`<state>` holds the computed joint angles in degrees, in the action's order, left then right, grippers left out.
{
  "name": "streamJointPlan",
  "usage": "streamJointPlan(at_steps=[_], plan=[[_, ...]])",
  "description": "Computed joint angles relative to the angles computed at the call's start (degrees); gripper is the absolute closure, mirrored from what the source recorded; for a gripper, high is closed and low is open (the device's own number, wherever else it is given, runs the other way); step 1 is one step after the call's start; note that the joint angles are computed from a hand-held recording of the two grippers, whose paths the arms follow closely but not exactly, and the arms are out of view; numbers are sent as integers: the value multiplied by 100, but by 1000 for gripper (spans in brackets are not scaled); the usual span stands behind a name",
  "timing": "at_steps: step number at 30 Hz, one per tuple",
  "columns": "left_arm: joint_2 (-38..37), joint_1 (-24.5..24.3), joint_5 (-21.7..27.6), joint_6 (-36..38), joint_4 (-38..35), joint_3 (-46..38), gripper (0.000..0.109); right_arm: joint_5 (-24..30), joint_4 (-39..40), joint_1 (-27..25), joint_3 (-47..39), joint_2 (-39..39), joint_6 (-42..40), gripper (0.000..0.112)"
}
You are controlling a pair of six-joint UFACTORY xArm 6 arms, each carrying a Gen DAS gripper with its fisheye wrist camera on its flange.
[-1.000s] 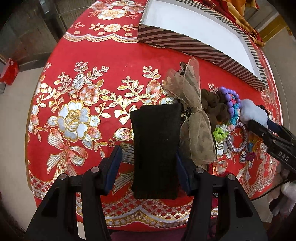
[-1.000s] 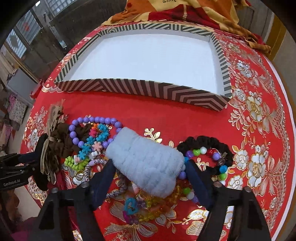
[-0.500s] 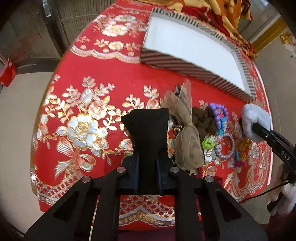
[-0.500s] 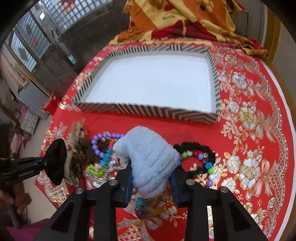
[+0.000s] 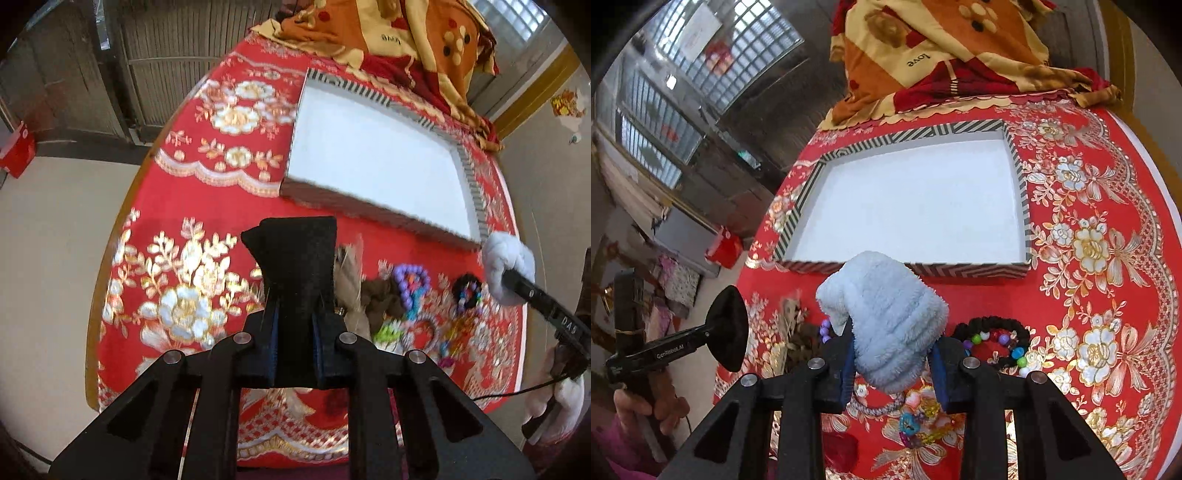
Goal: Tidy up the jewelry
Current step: 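Carry the pouch and scrunchie into the white tray with both grippers and lower them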
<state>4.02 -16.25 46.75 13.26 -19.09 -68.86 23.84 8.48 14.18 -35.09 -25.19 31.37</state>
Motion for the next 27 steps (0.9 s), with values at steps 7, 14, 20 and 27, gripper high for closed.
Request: streamJointPlan(at_steps=[7,14,20,27], plan=[[405,-112,-135,-18,-80,-651,95,16,-258,-240,-253,187,132,80],[1192,-371,-189,-139,208,-1658,95,119,-640,-567,-758,753,252,80],[2104,-543,-46,-412,700,-2772,95,215,-608,-796,-1087,1249,109,80],[3065,-644,273,-642,1152,-3977,95,341,-698,-960,-1483,1820,52,80]])
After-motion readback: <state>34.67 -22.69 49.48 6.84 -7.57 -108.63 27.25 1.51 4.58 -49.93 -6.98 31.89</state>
